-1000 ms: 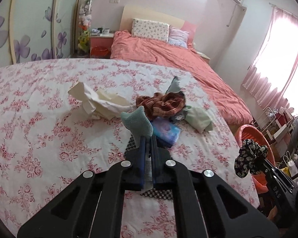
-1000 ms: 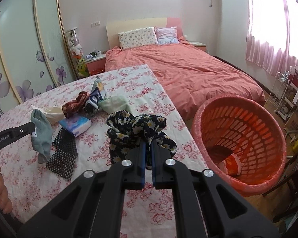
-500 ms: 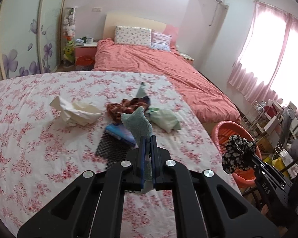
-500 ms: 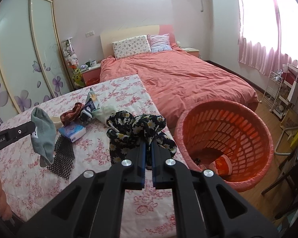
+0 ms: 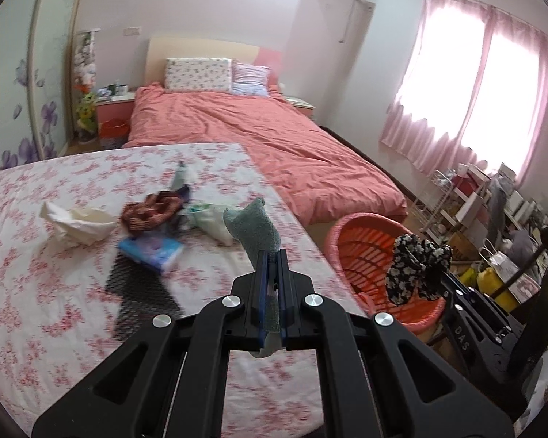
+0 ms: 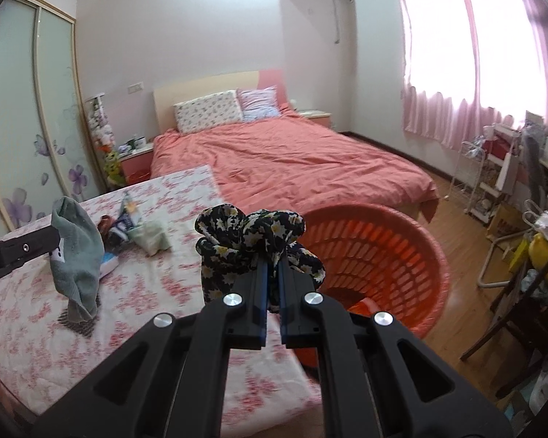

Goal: Collect trash
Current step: 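Carry the floral cloth and sock over the orange basket and release both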

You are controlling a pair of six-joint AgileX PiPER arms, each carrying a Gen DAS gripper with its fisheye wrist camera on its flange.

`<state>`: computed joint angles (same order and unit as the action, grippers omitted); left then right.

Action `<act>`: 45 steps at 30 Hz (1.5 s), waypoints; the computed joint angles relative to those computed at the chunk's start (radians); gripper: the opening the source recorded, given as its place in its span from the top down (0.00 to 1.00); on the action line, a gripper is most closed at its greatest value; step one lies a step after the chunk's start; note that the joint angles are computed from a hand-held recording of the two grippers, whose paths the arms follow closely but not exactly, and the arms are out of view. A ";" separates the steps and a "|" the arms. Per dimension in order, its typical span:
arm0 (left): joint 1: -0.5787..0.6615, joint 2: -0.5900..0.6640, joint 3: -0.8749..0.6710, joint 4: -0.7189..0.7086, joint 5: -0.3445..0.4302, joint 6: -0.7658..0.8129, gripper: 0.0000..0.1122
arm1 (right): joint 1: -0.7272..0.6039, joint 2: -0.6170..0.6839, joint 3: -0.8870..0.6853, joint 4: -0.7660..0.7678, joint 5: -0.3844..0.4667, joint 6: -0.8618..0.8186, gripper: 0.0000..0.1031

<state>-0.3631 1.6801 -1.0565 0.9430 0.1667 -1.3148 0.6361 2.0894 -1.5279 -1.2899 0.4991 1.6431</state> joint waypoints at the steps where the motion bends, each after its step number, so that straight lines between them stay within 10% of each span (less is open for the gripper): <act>1: -0.009 0.007 -0.007 0.000 -0.001 -0.001 0.96 | -0.006 -0.006 0.013 -0.020 0.010 0.023 0.94; 13: -0.102 0.134 -0.163 -0.304 -0.040 0.312 0.96 | -0.098 -0.053 0.137 -0.218 0.028 0.282 0.94; 26: -0.140 0.313 -0.393 -0.992 -0.008 1.021 0.96 | -0.208 -0.001 0.109 -0.295 -0.008 0.387 0.94; 40: -0.157 0.498 -0.667 -1.118 0.143 1.137 0.96 | -0.286 0.093 -0.016 -0.217 -0.087 0.307 0.93; 45: -0.139 0.579 -0.784 -1.164 0.242 1.131 0.93 | -0.329 0.138 -0.094 -0.074 -0.159 0.162 0.78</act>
<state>-0.5022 2.2589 -1.8402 -0.2211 0.4086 -0.1839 0.3074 2.2272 -1.6223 -1.3639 0.3398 1.8054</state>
